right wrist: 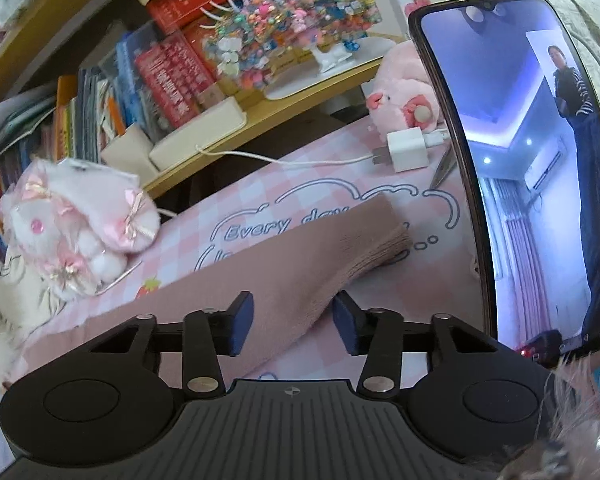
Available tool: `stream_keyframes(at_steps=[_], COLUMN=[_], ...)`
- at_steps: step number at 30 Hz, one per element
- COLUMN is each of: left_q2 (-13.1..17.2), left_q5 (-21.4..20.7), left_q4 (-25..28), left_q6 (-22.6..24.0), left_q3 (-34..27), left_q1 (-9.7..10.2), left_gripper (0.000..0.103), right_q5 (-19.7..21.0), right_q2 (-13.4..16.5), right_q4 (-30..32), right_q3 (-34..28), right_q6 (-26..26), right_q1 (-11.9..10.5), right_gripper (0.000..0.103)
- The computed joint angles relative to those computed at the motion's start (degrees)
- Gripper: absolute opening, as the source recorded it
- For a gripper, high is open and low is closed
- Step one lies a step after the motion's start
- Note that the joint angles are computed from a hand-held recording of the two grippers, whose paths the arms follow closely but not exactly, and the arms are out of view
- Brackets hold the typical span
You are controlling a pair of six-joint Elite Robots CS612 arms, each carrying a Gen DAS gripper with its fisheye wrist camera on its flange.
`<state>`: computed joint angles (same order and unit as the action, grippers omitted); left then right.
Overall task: Fold clothes
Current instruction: 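Grasp the mauve sleeve cuff with the right tool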
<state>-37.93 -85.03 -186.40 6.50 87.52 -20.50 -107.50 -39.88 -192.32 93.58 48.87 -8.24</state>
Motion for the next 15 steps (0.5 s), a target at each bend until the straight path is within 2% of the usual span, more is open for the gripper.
stream_keyframes(at_steps=[4, 8, 11, 15], left_q2=[0.1, 0.1, 0.0, -0.5], left_q5=[-0.3, -0.7, -1.3, -2.5], left_q4=[-0.1, 0.0, 0.4, 3.9], left_q6=[-0.2, 0.1, 0.6, 2.7], left_q3=[-0.1, -0.1, -0.2, -0.9], left_q1=[0.07, 0.16, 0.33, 0.64], left_gripper=[0.103, 0.103, 0.103, 0.103], right_q5=[-1.1, -0.7, 0.2, 0.3], right_q2=[0.0, 0.0, -0.1, -0.4], right_q4=[0.9, 0.8, 1.3, -0.1], right_q3=[-0.1, 0.1, 0.1, 0.0], right_q6=[2.8, 6.7, 5.7, 3.0], right_q1=[-0.4, -0.7, -0.9, -0.7], right_gripper=[0.016, 0.01, 0.007, 0.006])
